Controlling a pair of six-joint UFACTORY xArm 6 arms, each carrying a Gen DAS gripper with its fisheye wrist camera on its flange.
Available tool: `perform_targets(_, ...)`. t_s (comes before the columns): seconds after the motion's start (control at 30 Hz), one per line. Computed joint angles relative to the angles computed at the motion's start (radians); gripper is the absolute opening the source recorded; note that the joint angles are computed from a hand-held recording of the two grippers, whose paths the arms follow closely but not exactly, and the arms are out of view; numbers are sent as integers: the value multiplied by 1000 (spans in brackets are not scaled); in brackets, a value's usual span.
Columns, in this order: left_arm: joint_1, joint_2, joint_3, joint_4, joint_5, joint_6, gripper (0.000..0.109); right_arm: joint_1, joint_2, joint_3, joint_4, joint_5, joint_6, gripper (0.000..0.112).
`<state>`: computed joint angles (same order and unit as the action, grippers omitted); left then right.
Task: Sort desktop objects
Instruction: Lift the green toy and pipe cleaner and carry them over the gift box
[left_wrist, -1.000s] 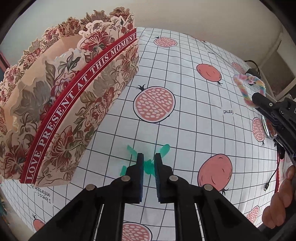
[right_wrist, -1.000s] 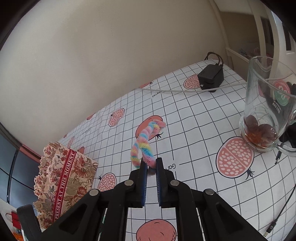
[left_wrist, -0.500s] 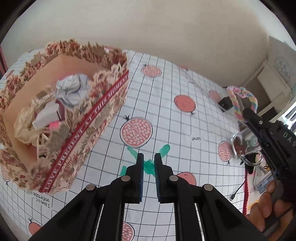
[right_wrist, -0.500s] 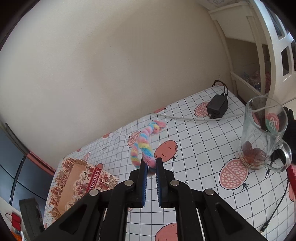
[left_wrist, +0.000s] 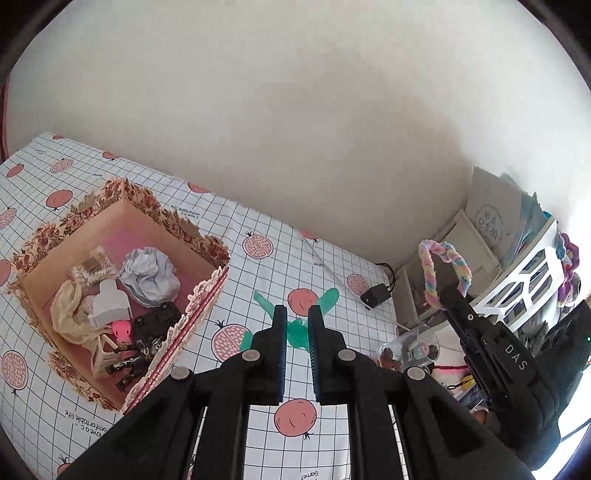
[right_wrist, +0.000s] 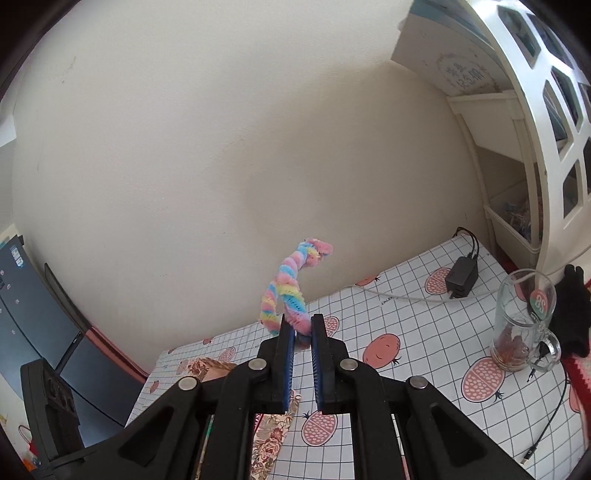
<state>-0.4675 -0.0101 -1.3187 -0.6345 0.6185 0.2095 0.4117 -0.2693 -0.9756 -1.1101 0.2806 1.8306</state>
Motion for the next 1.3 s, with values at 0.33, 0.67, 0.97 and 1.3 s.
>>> perform_targets(0.33,98,34,-27,-24,-7,-59,11,101,145,-140,125,13,-188,10)
perform_targets(0.67,206,56,-35,-73,0,-87,11,181,320,-291,237,10,-322,10)
perform_targets(0.97,303,91,-39,-94,11,-134,11,234,433,-395,330,28,-442,10)
perform_targets(1.3,327,121,-45,-78,-5,-163,11,271,529,-475,458,53,-579,10)
